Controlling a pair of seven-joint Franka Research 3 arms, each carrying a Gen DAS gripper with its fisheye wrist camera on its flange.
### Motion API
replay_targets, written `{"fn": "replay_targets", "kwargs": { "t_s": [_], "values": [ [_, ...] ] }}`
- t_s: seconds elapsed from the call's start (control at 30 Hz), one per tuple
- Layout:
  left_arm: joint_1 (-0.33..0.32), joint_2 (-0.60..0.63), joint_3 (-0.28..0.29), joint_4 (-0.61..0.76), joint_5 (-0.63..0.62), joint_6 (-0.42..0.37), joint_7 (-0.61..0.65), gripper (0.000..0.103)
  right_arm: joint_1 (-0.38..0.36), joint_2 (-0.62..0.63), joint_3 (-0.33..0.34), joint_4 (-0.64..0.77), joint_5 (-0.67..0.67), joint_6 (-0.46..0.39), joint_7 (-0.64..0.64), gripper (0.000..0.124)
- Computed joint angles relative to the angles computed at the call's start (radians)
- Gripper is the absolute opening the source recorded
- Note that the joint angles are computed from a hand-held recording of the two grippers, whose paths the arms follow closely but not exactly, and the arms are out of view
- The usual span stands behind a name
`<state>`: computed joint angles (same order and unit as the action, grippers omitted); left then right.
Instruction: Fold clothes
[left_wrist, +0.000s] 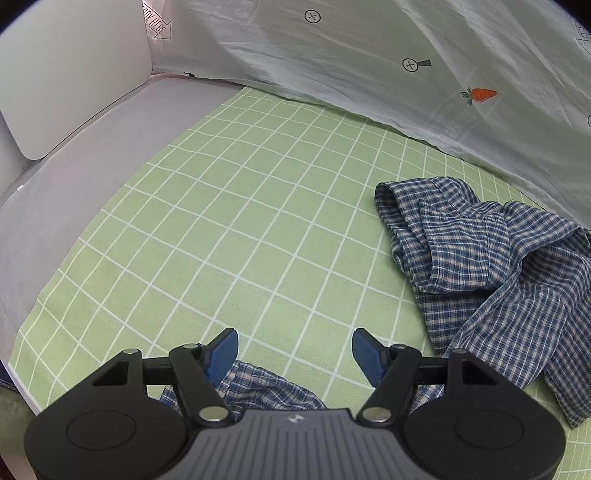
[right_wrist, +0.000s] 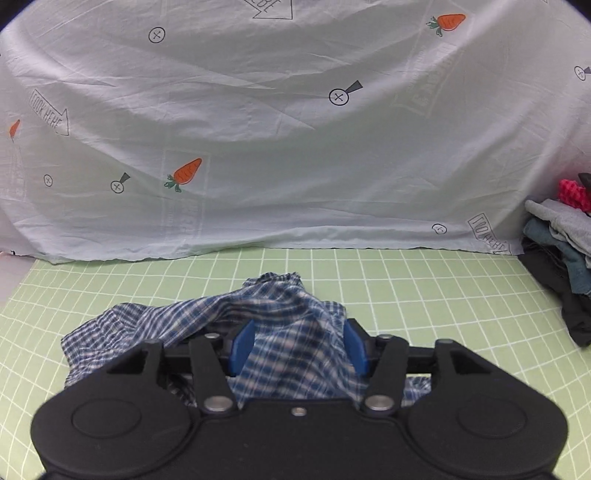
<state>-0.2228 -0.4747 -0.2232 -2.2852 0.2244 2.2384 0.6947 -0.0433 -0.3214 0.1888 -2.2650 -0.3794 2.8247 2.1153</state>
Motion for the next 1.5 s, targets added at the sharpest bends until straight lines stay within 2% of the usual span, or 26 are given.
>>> {"fn": "replay_targets", "kwargs": {
  "t_s": [0.1, 0.17, 0.23, 0.4, 0.43, 0.5, 0.53, 0.57, 0.67, 0.77, 0.9, 1.07, 1.2, 1.27, 1.3, 1.33, 1.37, 1.4, 1.43, 1.47, 1.5],
  "values": [
    [-0.011, -0.035, 0.004, -0.030, 0.000, 0.003, 0.022, 0.069, 0.070, -0.073, -0.001, -0.082, 0.094, -0.022, 0.005, 0.056],
    [-0.015, -0.058, 0.004, -0.046, 0.002, -0.002, 0.036, 0.069, 0.159, -0.103, -0.029, -0.122, 0.198, -0.063, -0.069, 0.060],
    [-0.021, -0.090, 0.005, -0.069, 0.003, -0.010, 0.051, 0.069, 0.208, -0.111, -0.031, -0.137, 0.268, -0.114, -0.118, 0.061],
    [-0.037, -0.174, 0.021, -0.128, -0.008, -0.038, 0.107, 0.069, 0.238, -0.089, -0.008, -0.141, 0.367, -0.204, -0.080, 0.060],
    [-0.038, -0.187, 0.023, -0.136, -0.008, -0.046, 0.120, 0.069, 0.242, -0.086, -0.008, -0.147, 0.381, -0.203, -0.067, 0.056],
    [-0.038, -0.208, 0.029, -0.151, -0.010, -0.057, 0.141, 0.069, 0.248, -0.086, -0.011, -0.162, 0.400, -0.184, -0.052, 0.035],
    [-0.036, -0.215, 0.030, -0.156, -0.011, -0.059, 0.147, 0.069, 0.249, -0.090, -0.013, -0.171, 0.406, -0.171, -0.047, 0.016],
    [-0.033, -0.219, 0.030, -0.158, -0.011, -0.058, 0.150, 0.069, 0.249, -0.093, -0.013, -0.179, 0.412, -0.158, -0.042, 0.004],
    [-0.026, -0.226, 0.027, -0.159, -0.011, -0.051, 0.155, 0.069, 0.237, -0.127, -0.016, -0.207, 0.415, -0.095, -0.037, 0.002],
    [-0.027, -0.210, 0.016, -0.150, -0.017, -0.034, 0.145, 0.069, 0.169, -0.195, 0.005, -0.235, 0.357, 0.015, -0.046, 0.001],
    [-0.041, -0.152, -0.001, -0.117, -0.043, -0.007, 0.112, 0.069, 0.003, -0.262, 0.044, -0.219, 0.271, 0.117, -0.065, 0.001],
    [-0.058, -0.049, -0.031, -0.044, -0.041, 0.033, 0.080, 0.069, -0.209, -0.284, 0.046, -0.170, 0.206, 0.163, -0.132, 0.001],
    [-0.062, 0.043, -0.052, 0.022, -0.015, 0.057, 0.053, 0.069, -0.327, -0.223, 0.019, -0.115, 0.163, 0.180, -0.228, 0.001],
    [-0.063, 0.085, -0.060, 0.053, -0.001, 0.064, 0.034, 0.069, -0.429, -0.191, 0.059, -0.095, 0.113, 0.206, -0.235, 0.002],
    [-0.063, 0.105, -0.063, 0.067, 0.005, 0.067, 0.024, 0.069, -0.470, -0.164, 0.083, -0.068, 0.077, 0.167, -0.256, 0.003],
    [-0.064, 0.124, -0.062, 0.079, 0.008, 0.068, 0.017, 0.069, -0.501, -0.131, 0.101, -0.032, 0.029, 0.112, -0.275, 0.006],
    [-0.066, 0.147, -0.061, 0.094, 0.007, 0.070, 0.011, 0.069, -0.497, -0.096, 0.095, 0.006, -0.004, 0.033, -0.311, 0.008],
    [-0.067, 0.169, -0.059, 0.110, 0.007, 0.070, 0.006, 0.069, -0.512, -0.073, 0.108, 0.026, -0.050, -0.010, -0.300, 0.009],
    [-0.068, 0.193, -0.057, 0.127, 0.006, 0.068, 0.006, 0.069, -0.517, -0.065, 0.116, 0.024, -0.091, -0.009, -0.284, 0.019],
    [-0.069, 0.216, -0.055, 0.146, 0.007, 0.064, 0.010, 0.069, -0.518, -0.061, 0.121, 0.018, -0.130, 0.001, -0.269, 0.038],
    [-0.070, 0.239, -0.053, 0.165, 0.008, 0.059, 0.015, 0.069, -0.519, -0.057, 0.127, 0.013, -0.171, 0.010, -0.254, 0.048]
  ]
}}
